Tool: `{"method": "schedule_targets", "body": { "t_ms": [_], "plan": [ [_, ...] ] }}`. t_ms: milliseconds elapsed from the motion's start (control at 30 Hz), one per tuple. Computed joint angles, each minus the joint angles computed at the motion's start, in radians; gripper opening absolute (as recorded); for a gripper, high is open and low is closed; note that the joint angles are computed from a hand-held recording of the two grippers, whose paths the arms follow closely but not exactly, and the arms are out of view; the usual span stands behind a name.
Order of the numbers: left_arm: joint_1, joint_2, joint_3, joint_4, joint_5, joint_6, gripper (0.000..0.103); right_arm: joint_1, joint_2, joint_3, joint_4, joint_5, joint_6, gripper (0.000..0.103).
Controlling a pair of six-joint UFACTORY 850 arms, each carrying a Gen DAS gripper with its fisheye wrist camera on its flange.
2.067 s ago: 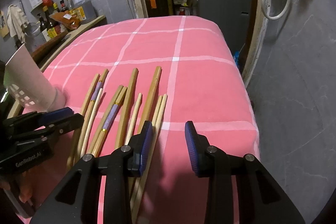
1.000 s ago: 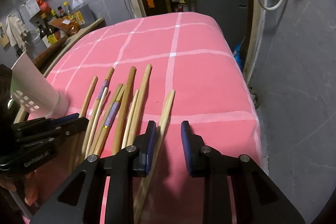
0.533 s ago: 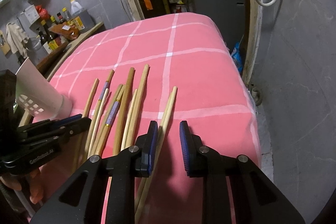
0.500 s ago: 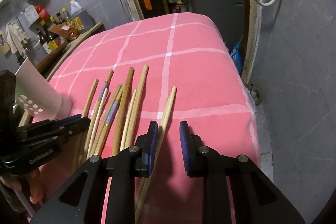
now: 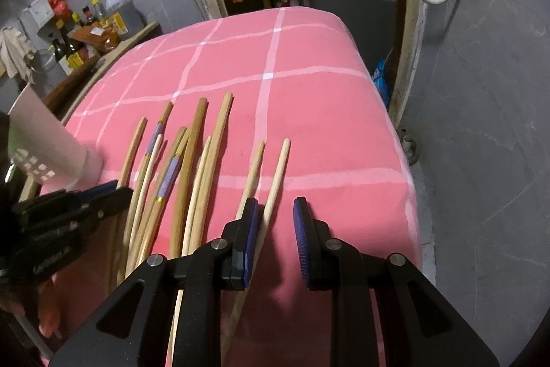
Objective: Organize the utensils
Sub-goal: 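Close the left gripper on one chopstick while the right gripper closes on another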
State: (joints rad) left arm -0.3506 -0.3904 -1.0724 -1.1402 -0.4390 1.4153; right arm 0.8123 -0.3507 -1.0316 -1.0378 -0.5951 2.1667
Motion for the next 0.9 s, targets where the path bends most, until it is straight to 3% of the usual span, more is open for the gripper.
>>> {"method": "schedule_targets", "body": {
  "t_ms": [133,233,367,500,733,900],
  "plan": [
    [0.013,-0.029,-0.042,0.043,-0.06,-0.043,0.015,-0.004,-0.002,0.0,-0.014,0.005,0.018,0.02],
    [0.012,-0.035,-0.048,0.052,-0.067,-0.065,0.014,-0.004,0.005,0.013,-0.034,0.008,0.06,0.009],
    [0.03,-0.044,-0.057,0.051,-0.114,-0.087,0.009,-0.012,0.051,0.082,-0.163,0.076,0.301,0.005],
    [0.049,-0.03,-0.036,0.019,-0.174,-0.064,0.004,0.01,0.076,0.125,-0.296,0.074,0.501,0.003],
    [0.082,0.047,0.058,-0.139,-0.196,0.137,0.004,0.085,0.099,0.164,-0.434,-0.029,0.694,0.003],
    [0.104,0.129,0.16,-0.355,-0.214,0.368,0.004,0.179,0.091,0.134,-0.489,-0.218,0.701,0.003]
  ]
}}
